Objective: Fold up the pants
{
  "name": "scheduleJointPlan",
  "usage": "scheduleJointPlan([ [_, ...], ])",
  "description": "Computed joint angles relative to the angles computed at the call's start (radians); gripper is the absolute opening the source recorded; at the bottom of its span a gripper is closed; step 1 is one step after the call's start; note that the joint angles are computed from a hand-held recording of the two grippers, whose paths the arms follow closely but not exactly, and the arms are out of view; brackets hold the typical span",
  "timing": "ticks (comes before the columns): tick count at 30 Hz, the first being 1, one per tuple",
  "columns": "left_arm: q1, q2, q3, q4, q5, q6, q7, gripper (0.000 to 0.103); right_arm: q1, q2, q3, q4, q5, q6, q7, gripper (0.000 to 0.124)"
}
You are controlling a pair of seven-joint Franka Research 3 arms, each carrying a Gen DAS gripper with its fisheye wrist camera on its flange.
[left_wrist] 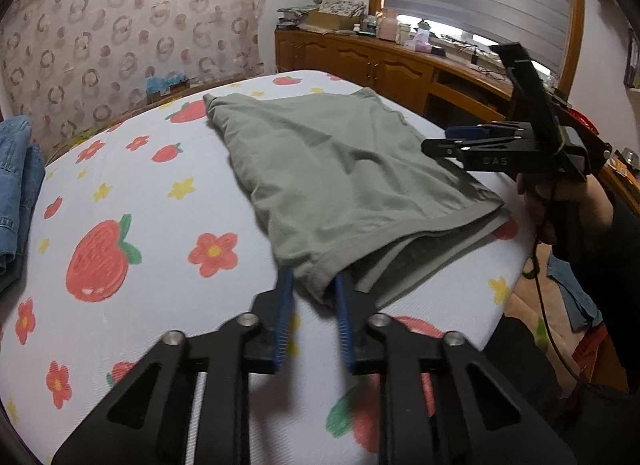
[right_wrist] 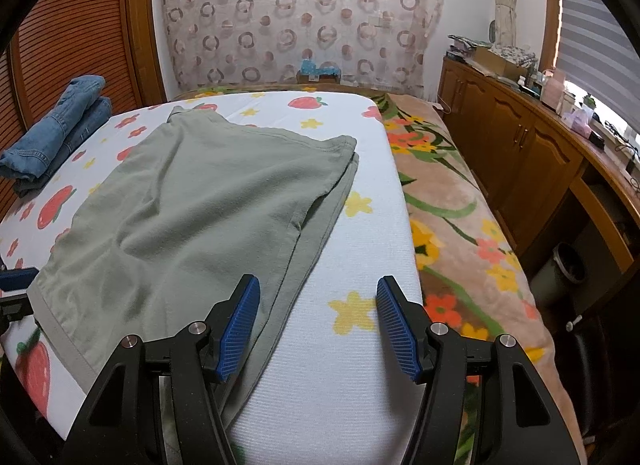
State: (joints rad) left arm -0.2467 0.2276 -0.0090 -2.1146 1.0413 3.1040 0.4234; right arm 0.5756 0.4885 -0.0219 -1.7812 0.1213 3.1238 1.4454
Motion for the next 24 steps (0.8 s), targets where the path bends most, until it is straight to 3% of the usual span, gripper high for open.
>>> scheduleJointPlan([
  [3, -0.038, -0.017, 0.044, -0.003, 0.121, 0.012, -0.12, 0.005, -0.001, 0.001, 0.001, 0.001, 0.002, -0.002, 0.0, 0.063],
  [6, -0.022, -0.035, 0.031, -0.01, 0.19, 0.026, -0.195, 0.004, -0.015, 0.003, 0.016, 0.005, 0.008, -0.006, -0.007, 0.063],
  [10, 0.01, -0.053, -0.014, -0.033, 0.191, 0.023, -0.189, 0.003, -0.031, 0.001, 0.031, 0.003, 0.017, -0.007, -0.019, 0.063],
  [14, 0.042, -0.052, -0.049, -0.056, 0.107, 0.031, -0.114, 0.003, -0.03, 0.001, 0.03, 0.003, 0.02, -0.007, -0.021, 0.063],
  [17, 0.038, -0.052, -0.051, -0.061, 0.066, 0.025, -0.076, 0.003, -0.029, 0.001, 0.03, 0.003, 0.021, -0.007, -0.022, 0.063],
  [20, 0.009, -0.061, -0.039, -0.049, 0.113, -0.041, -0.114, 0.004, -0.029, 0.001, 0.03, 0.004, 0.022, -0.007, -0.023, 0.063],
  [22, 0.012, -0.063, -0.045, -0.045, 0.141, -0.056, -0.131, 0.012, -0.029, 0.001, 0.03, 0.004, 0.023, -0.007, -0.024, 0.063],
  [24, 0.02, -0.062, -0.055, -0.041, 0.154, -0.064, -0.139, 0.035, -0.029, 0.001, 0.03, 0.004, 0.023, -0.007, -0.024, 0.063],
])
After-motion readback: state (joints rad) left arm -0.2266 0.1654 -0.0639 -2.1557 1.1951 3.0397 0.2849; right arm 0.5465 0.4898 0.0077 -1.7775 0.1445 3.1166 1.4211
